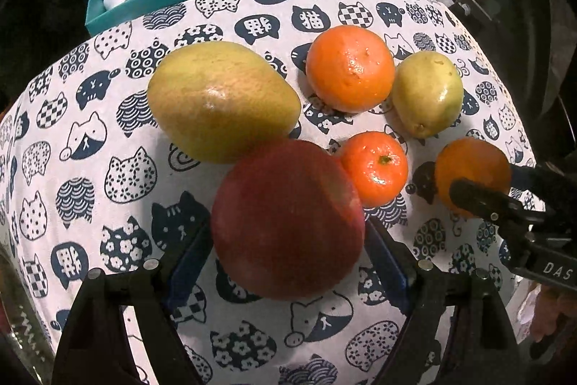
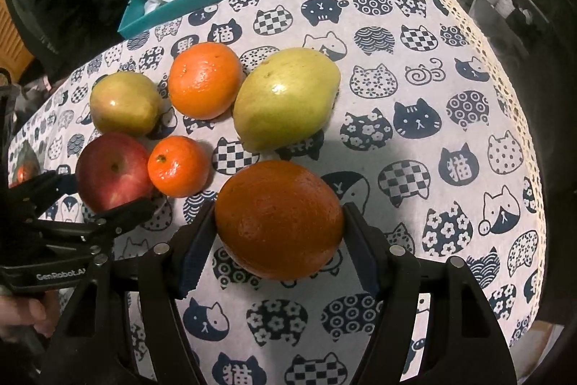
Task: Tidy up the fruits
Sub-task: 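Grasp the large orange with the right gripper while the left gripper grasps a red apple, then lift the orange with the right gripper while the left gripper lifts the apple toward the bowl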
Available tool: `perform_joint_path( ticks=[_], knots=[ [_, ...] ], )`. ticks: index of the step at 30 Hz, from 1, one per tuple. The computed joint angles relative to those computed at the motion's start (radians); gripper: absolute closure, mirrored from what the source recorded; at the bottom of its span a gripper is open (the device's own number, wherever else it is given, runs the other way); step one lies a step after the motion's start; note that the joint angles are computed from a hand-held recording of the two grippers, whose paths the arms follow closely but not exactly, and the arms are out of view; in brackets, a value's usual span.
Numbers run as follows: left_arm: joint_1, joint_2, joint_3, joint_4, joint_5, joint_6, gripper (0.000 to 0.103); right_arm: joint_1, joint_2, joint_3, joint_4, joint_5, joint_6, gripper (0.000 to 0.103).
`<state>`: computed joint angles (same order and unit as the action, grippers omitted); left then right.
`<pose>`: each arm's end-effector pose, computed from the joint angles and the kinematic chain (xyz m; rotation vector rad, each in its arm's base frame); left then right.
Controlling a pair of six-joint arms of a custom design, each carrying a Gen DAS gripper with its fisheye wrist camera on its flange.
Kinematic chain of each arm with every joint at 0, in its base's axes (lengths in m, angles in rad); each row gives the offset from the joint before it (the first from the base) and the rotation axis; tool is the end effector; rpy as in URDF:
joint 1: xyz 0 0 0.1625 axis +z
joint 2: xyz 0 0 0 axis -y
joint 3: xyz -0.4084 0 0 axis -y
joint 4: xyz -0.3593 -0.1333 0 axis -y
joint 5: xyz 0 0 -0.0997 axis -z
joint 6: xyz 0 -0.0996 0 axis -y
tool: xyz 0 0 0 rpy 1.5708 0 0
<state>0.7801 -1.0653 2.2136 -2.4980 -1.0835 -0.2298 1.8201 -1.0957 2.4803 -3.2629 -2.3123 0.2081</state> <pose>-0.1742 -0.4255 0.0844 0.7918 2.4887 -0.0641 0.1554 -0.3428 0.1328 -0.0961 -2.4277 0.5798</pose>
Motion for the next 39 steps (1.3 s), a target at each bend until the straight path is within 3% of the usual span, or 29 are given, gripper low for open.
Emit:
perform_joint_path(
  ticks=[2,16,27,39],
  knots=[
    [0.004,0.001,0.002,-0.013,-0.01,0.019,0.027,-0.001,-0.001,0.0,0.0,0.001,-0.002,0.034],
    [-0.014,-0.055,0.062,-0.057,0.009,0.036,0.027,0.034,0.012,-0.015,-0.01,-0.023,-0.011,0.034],
    [-0.052,-0.176,0.096,-0.012,0.014,-0.011,0.027,0.098,0.003,-0.039,0.003,-0.048,-0.011,0.034],
    [-0.121,-0.341,0.112,0.07,0.024,-0.058,0.027,0.217,-0.002,-0.093,0.042,-0.091,-0.008,0.034]
  ],
)
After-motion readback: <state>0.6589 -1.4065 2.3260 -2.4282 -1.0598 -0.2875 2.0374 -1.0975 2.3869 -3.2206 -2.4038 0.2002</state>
